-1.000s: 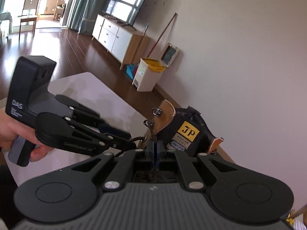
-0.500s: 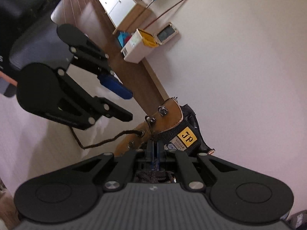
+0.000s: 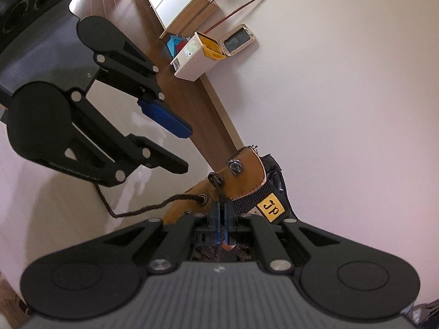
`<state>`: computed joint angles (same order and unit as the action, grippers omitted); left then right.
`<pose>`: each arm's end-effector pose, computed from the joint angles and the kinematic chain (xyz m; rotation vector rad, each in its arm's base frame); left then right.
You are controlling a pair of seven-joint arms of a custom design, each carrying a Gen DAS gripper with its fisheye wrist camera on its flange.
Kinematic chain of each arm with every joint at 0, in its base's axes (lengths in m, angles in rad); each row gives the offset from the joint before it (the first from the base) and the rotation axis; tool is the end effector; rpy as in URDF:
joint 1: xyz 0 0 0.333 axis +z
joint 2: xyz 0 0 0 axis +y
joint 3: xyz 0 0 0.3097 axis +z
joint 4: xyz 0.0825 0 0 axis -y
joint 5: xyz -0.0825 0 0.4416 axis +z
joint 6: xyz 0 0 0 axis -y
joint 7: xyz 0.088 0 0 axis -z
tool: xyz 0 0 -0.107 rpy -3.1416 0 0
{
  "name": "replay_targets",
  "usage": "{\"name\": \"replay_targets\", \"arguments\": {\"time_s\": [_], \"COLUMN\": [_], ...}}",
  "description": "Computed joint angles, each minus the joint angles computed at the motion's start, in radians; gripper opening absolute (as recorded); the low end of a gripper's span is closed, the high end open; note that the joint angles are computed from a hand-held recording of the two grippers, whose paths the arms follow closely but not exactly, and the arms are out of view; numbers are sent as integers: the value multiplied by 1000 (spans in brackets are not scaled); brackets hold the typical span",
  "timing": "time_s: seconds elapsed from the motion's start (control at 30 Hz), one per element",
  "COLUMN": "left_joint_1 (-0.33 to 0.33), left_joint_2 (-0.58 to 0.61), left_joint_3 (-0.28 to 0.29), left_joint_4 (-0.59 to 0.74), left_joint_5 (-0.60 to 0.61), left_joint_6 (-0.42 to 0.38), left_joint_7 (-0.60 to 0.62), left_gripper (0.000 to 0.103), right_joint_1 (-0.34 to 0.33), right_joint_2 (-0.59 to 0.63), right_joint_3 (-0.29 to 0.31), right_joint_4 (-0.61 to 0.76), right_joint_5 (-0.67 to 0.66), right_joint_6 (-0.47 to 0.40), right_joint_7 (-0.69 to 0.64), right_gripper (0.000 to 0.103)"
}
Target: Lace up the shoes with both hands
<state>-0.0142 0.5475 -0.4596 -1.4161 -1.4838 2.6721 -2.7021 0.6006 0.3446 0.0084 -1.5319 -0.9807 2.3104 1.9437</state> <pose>0.7481 -0.2674 0.4399 -0.4849 2.1036 -1.5991 0.6297 0.4182 0.4906 -2.4835 1.0549 -1.3425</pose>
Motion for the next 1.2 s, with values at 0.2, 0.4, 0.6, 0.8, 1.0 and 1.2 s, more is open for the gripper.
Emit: {"name": "replay_targets", "arguments": {"time_s": [0.2,0.4,0.6,0.8,1.0,1.2], "left_joint_1": [-2,1,7,11,13,19], "left_joint_2": [7,20,43,65,83,85], "left_joint_3": [-1,-9,-17,-35,-52,-62], "left_joint_4": [2,9,42,65,79,75], "left_joint_5": [17,16,18,45,43,5], "left_joint_6": [-4,-3,-33,-55,-62,-50], "left_joint_7": [6,14,89,206,361,570], "left_gripper": [33,33,33,20,14,15], "right_joint_1": [-19,-33,-42,-43,-52,-66], "right_joint_2": [-53,-56,-70,-79,-91,-112], "right_joint_3": [10,13,16,21,25,34], "right_joint_4": [-66,-69,-86,-100,-113,-130], "right_joint_5": [7,-1,-8,-36,-43,-24], "right_joint_6": [55,80,80,57,69,79], "right_joint_7": [11,3,-2,-7,-17,-60], "right_gripper": [4,4,4,4,3,3]}}
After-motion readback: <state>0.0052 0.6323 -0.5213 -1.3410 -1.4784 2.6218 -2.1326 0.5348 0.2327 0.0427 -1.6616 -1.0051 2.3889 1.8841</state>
